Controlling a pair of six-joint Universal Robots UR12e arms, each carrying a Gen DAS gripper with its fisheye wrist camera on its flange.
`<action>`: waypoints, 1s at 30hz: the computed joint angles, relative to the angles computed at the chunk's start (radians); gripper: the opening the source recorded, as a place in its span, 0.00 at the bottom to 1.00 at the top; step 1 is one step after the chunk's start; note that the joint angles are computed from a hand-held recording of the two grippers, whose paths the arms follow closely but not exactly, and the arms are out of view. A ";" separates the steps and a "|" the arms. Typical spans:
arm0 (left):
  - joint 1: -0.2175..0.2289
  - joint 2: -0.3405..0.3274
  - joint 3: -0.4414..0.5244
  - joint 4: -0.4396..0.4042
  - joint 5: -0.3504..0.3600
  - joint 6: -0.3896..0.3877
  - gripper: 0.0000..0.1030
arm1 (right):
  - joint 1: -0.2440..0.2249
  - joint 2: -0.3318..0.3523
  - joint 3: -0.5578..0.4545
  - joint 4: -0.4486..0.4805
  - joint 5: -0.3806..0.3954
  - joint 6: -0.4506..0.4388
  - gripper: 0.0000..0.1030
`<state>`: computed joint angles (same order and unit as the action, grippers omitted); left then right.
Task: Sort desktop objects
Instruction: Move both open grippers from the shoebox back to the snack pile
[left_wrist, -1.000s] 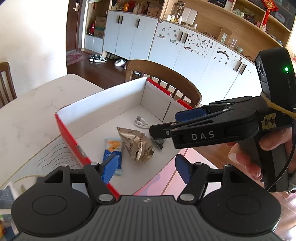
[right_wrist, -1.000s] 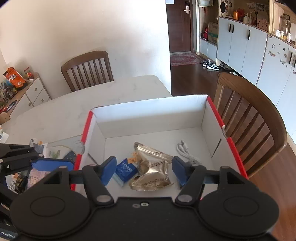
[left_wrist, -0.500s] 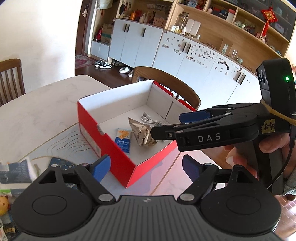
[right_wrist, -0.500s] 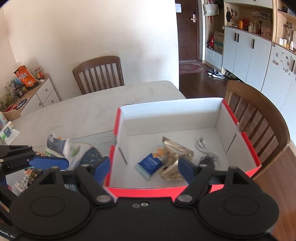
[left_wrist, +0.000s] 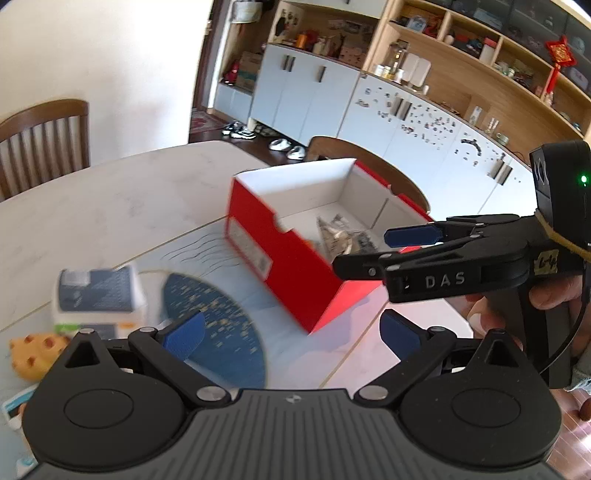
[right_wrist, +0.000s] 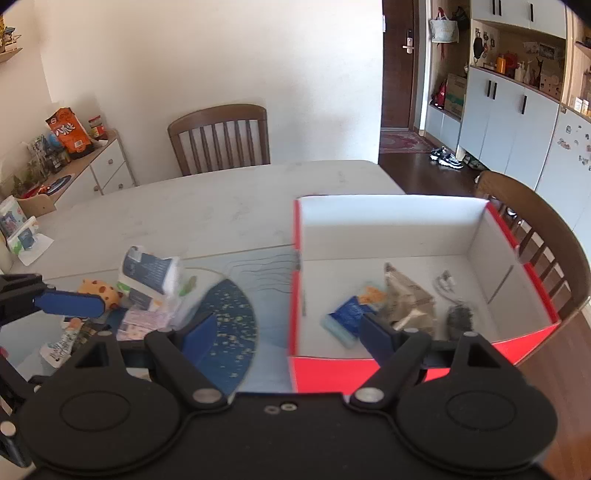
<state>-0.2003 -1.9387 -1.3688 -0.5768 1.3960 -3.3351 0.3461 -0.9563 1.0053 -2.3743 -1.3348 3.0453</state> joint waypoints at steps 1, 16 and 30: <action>0.004 0.009 -0.015 0.005 0.000 -0.003 0.98 | 0.004 0.001 -0.001 0.001 0.001 0.003 0.81; 0.051 0.113 -0.190 0.062 0.029 -0.026 0.98 | 0.062 0.029 -0.033 0.028 0.014 -0.011 0.81; 0.073 0.162 -0.304 0.110 0.071 -0.037 0.98 | 0.102 0.079 -0.089 0.069 0.021 -0.029 0.81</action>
<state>-0.1272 -1.7769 -1.6726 -0.4668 1.4674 -3.3717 0.4485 -0.8775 0.9163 -2.3053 -1.3136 3.0165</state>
